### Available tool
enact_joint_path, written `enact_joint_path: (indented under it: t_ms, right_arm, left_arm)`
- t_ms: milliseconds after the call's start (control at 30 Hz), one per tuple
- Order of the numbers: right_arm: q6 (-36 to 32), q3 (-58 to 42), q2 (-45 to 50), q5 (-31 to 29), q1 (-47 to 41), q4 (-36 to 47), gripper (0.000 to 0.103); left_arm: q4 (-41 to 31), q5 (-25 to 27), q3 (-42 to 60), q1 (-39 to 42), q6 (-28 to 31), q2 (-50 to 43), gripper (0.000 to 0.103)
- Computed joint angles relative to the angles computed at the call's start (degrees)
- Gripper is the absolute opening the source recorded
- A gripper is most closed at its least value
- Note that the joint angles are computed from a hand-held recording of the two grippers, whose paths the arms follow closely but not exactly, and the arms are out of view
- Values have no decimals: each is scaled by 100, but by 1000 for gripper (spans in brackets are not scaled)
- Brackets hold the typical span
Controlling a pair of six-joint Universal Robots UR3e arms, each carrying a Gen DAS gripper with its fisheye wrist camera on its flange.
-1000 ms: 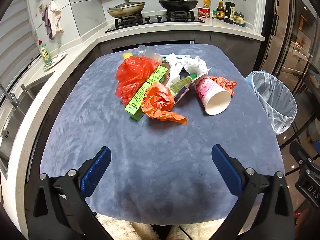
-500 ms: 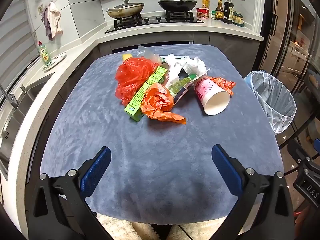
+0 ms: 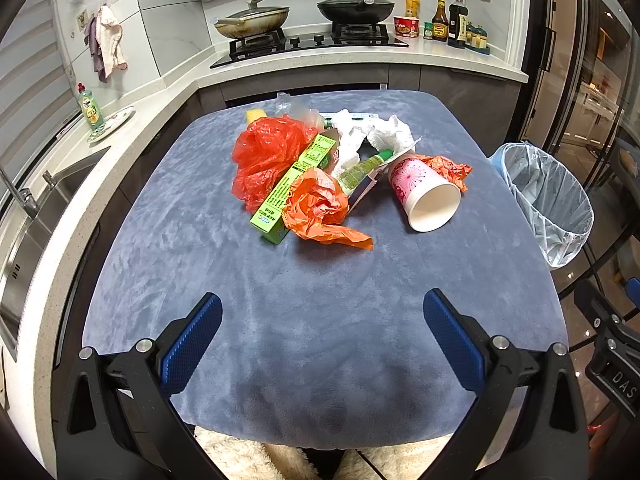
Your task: Collect trash
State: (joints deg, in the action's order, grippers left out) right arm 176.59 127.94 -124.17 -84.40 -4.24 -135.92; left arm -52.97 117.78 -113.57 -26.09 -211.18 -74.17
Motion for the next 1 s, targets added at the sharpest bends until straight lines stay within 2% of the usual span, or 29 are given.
enact_joint_path:
  t_ms: [1000]
  right_arm:
    - [-52, 26, -52, 92, -82, 32, 97]
  left_arm:
    - [-46, 40, 57, -48, -24, -18, 96]
